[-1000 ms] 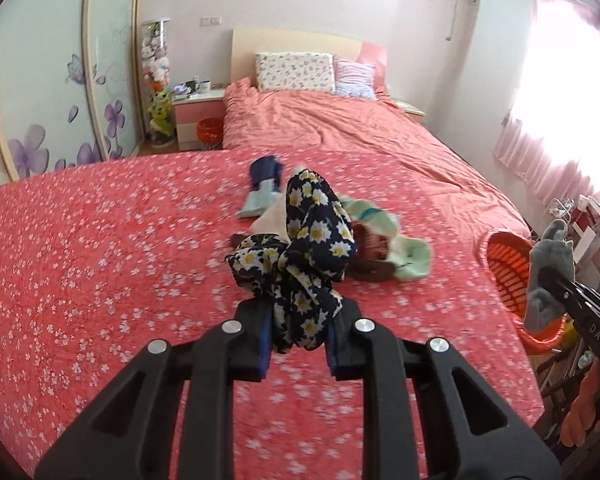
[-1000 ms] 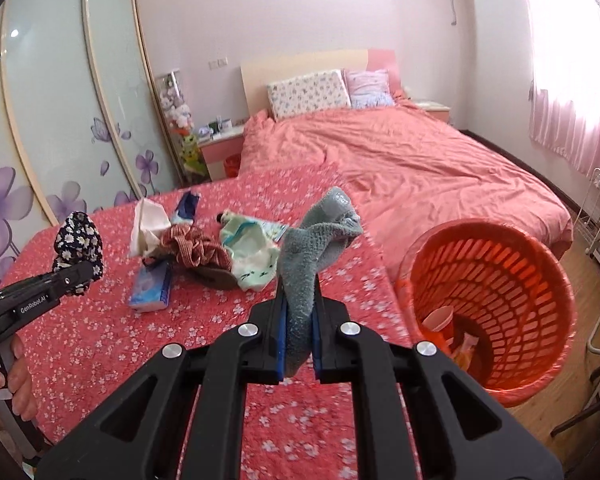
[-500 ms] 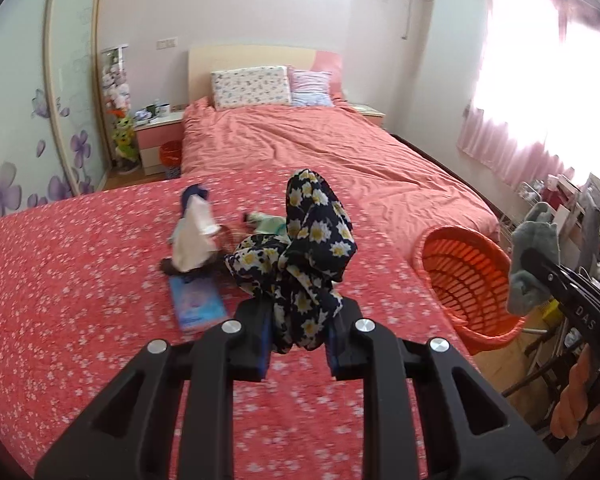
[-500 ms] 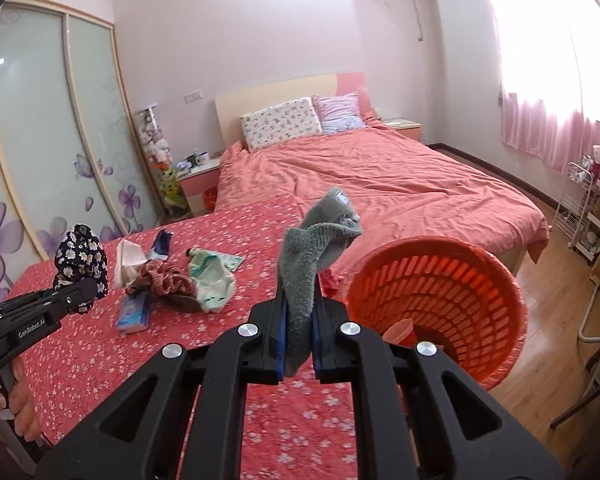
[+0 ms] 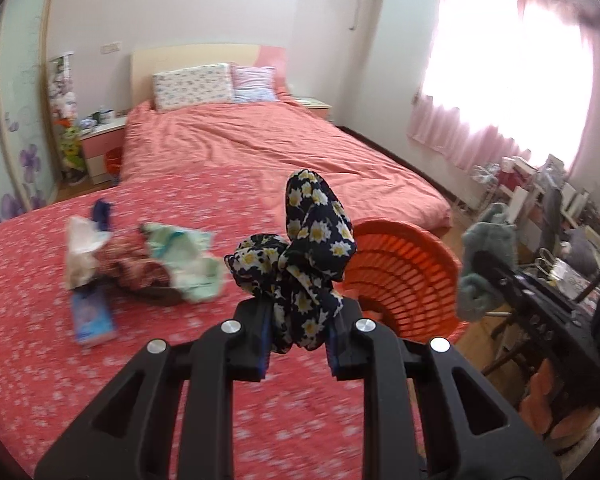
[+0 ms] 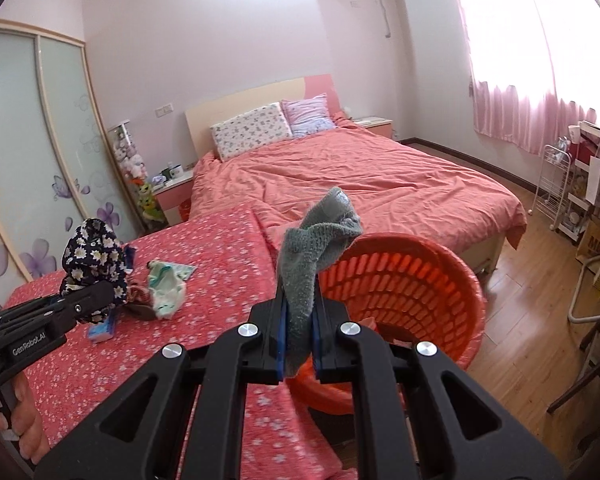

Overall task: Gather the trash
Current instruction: 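Carry the cloth and sock over the orange basket and open both tools, then grasp the white tissue with the left tool while the right tool returns to the bed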

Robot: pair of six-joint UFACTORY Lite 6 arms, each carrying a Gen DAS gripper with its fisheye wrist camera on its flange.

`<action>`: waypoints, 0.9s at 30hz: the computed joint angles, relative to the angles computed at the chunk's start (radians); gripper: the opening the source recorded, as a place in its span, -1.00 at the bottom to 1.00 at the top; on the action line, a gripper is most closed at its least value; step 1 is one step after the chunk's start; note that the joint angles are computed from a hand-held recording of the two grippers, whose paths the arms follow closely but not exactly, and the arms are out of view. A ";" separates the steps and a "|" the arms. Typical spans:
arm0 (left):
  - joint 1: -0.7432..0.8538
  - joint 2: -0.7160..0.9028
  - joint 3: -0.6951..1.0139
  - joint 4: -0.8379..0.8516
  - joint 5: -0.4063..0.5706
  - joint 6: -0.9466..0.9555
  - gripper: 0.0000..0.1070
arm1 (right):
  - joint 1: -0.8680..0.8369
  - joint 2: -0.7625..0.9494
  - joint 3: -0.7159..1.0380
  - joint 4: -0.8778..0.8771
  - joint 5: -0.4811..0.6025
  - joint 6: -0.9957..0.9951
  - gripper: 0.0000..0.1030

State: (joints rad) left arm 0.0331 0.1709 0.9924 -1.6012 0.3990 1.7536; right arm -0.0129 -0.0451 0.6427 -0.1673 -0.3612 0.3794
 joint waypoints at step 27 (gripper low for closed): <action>-0.314 0.660 0.606 0.397 -0.207 -0.489 0.09 | -0.241 0.490 0.330 -0.412 -0.076 0.332 -0.11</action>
